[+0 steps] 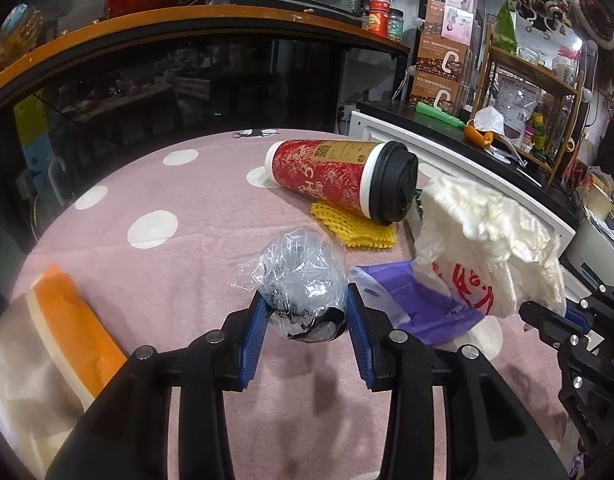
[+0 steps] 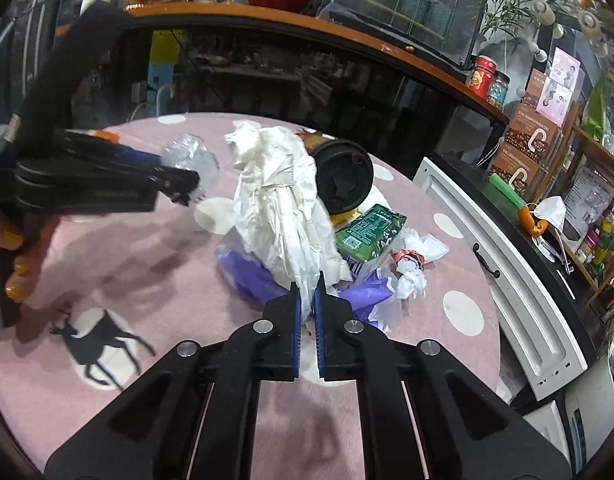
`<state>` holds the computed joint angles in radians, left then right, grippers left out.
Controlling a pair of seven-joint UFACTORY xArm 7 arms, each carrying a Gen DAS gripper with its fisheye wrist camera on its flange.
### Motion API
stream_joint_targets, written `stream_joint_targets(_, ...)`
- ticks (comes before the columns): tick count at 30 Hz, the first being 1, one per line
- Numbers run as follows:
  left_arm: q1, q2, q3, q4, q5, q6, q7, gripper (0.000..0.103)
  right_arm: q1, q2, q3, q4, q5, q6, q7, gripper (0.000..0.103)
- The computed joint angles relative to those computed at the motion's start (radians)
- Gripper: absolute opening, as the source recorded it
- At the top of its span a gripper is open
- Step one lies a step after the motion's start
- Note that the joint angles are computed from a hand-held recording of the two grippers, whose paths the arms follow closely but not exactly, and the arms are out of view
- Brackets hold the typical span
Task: Collect trash
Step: 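Hold the clear plastic bag with the left tool while the right tool grasps the white tissue, then carry the white tissue to the bin and release it with the right tool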
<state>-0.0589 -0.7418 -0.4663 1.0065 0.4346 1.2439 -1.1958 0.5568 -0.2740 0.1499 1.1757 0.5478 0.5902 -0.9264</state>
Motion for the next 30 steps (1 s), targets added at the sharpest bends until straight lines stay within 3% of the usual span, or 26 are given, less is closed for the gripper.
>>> stream_joint_targets(15, -0.011, 0.076, -0.064, 0.095, 0.04, -0.04, -0.005, 0.038, -0.055, -0.115, -0.104, -0.013, 0.142, 0.168, 0.017, 0.006)
stream_joint_targets(30, -0.091, 0.361, -0.121, 0.287, 0.174, -0.121, -0.01, 0.038, -0.216, -0.109, -0.168, -0.041, 0.08, 0.131, 0.131, 0.006)
